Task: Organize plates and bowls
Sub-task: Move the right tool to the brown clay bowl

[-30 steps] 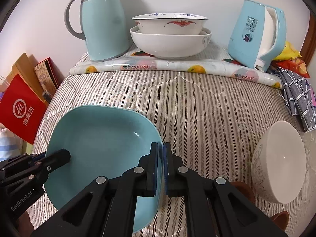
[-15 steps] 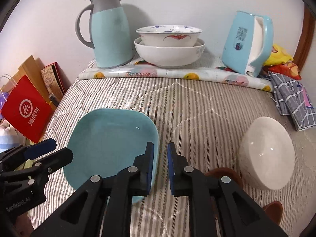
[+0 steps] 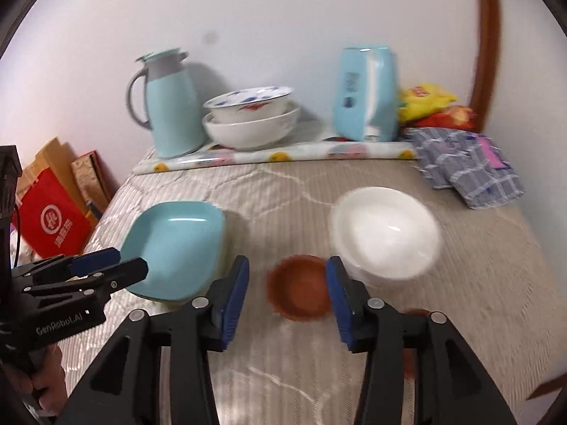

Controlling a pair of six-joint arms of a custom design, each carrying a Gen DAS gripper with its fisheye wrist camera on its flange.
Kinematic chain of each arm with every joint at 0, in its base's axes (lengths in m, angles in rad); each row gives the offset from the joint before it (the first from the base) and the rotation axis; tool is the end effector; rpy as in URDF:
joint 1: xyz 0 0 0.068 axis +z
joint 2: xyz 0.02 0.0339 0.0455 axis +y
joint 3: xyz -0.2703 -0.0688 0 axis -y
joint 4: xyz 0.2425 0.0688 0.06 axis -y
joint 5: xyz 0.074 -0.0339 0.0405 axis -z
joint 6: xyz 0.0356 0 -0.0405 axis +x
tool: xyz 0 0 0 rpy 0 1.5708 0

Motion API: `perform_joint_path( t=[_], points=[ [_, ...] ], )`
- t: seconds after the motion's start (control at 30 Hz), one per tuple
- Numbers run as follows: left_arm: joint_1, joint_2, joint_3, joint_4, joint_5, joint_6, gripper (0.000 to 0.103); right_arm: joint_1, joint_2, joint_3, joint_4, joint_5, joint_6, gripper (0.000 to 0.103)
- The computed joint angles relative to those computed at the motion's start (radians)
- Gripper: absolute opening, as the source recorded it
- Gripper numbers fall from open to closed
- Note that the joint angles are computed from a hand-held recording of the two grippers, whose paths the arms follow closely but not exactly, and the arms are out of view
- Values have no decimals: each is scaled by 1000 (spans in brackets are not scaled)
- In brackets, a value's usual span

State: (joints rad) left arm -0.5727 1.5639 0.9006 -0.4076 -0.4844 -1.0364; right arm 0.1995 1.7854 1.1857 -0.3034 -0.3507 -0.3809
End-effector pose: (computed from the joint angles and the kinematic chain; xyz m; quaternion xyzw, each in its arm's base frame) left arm 0.2584 -0.1469 0.1892 -0.2739 0.9018 -0.0119 0.3340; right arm 0.3682 0.0869 0.2059 -0.3210 0.8750 0.1349 0.3363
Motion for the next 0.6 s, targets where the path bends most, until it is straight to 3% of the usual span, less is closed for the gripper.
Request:
perform_joint_path(
  t=[0.3, 0.6],
  points=[
    [-83, 129, 137, -16, -26, -6, 50, -193, 31, 30, -34, -87, -29, 51],
    [-103, 247, 240, -7, -15, 19, 50, -277, 138, 72, -38, -35, -79, 50]
  ],
)
